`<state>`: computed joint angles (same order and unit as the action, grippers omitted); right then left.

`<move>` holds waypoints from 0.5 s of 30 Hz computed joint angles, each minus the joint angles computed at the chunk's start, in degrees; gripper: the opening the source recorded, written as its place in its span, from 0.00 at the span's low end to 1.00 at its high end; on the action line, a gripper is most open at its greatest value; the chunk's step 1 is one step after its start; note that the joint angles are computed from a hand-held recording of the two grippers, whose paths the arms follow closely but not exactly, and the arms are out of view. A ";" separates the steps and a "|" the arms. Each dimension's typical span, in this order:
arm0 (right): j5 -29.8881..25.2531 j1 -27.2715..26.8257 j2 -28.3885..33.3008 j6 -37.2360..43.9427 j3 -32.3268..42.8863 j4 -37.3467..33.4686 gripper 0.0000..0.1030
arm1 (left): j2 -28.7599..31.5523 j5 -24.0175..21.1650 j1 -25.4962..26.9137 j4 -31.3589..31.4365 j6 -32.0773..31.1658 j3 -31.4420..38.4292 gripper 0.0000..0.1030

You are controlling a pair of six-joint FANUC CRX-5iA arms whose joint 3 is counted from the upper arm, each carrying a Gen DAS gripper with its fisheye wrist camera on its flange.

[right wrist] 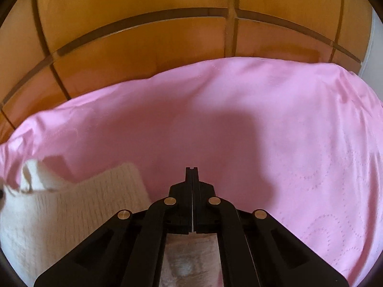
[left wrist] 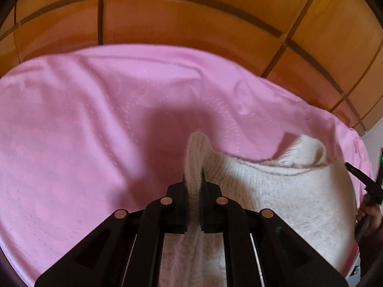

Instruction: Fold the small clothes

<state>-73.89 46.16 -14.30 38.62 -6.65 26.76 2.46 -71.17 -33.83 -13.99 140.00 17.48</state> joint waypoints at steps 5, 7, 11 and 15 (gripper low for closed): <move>3.01 4.73 -4.10 -0.27 -0.49 0.32 0.63 | 0.07 -0.63 -1.62 -1.98 1.18 0.65 0.06; 4.50 6.67 -4.76 1.04 0.09 -1.26 0.68 | -1.24 0.39 -2.11 -3.13 2.98 -0.33 0.06; 4.99 10.26 -3.22 6.96 3.22 -9.25 0.68 | -1.97 1.07 -3.12 -4.94 3.70 -0.26 0.06; 1.41 15.86 1.73 10.96 3.79 -6.03 0.68 | 0.78 -2.87 -4.40 -8.69 3.87 4.39 0.06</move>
